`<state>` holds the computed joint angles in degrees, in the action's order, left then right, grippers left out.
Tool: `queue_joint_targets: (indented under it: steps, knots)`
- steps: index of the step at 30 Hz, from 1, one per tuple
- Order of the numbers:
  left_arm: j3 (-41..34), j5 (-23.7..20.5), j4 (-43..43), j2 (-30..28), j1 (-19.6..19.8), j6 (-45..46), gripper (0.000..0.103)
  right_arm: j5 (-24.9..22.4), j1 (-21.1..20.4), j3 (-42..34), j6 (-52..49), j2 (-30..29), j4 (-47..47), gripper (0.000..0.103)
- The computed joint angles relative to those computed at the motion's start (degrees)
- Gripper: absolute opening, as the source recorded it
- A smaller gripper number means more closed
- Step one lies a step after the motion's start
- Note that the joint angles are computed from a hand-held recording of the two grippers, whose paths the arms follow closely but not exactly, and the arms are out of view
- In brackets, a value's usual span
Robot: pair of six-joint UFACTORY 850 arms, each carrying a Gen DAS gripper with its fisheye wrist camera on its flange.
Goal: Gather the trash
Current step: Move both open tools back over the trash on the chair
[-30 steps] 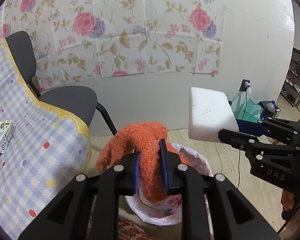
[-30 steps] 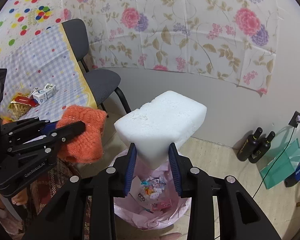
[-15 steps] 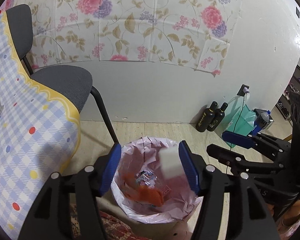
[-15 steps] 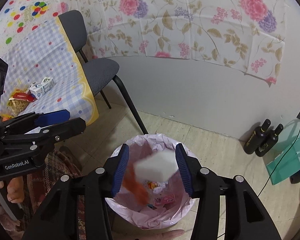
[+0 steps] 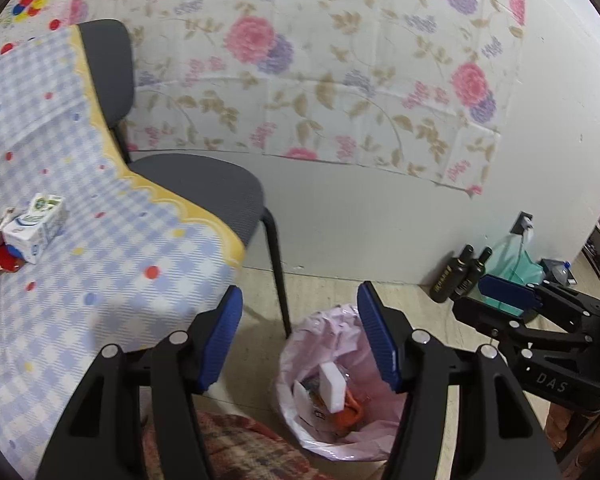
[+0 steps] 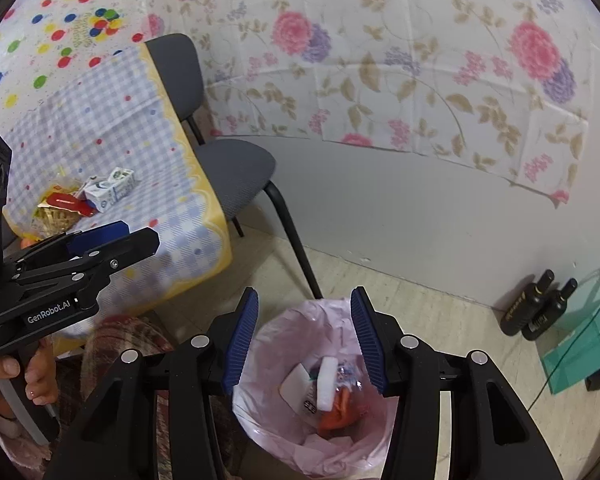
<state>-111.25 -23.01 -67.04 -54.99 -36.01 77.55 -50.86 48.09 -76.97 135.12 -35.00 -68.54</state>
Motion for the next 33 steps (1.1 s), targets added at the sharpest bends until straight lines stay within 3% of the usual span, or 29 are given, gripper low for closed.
queue_joint_targets:
  steps: [14, 20, 28, 33]
  knots:
    - [1.8, 5.1, -7.1, 2.3, 5.7, 1.2, 0.058, 3.6, -2.5, -14.6, -10.2, -6.6, -4.8, 0.050]
    - [2.7, 8.2, -10.8, 3.4, 8.1, 3.3, 0.058, 6.1, -3.8, -24.5, -18.7, -11.8, -3.5, 0.050]
    - [-0.2, 10.4, -2.5, 1.5, 11.6, -8.3, 0.058, 8.0, -5.1, -40.5, -30.1, -20.5, 0.8, 0.050]
    - [-3.7, 12.2, 6.6, -0.6, 13.5, -19.2, 0.058, 8.1, -6.6, -57.3, -43.1, -30.1, 9.0, 0.050]
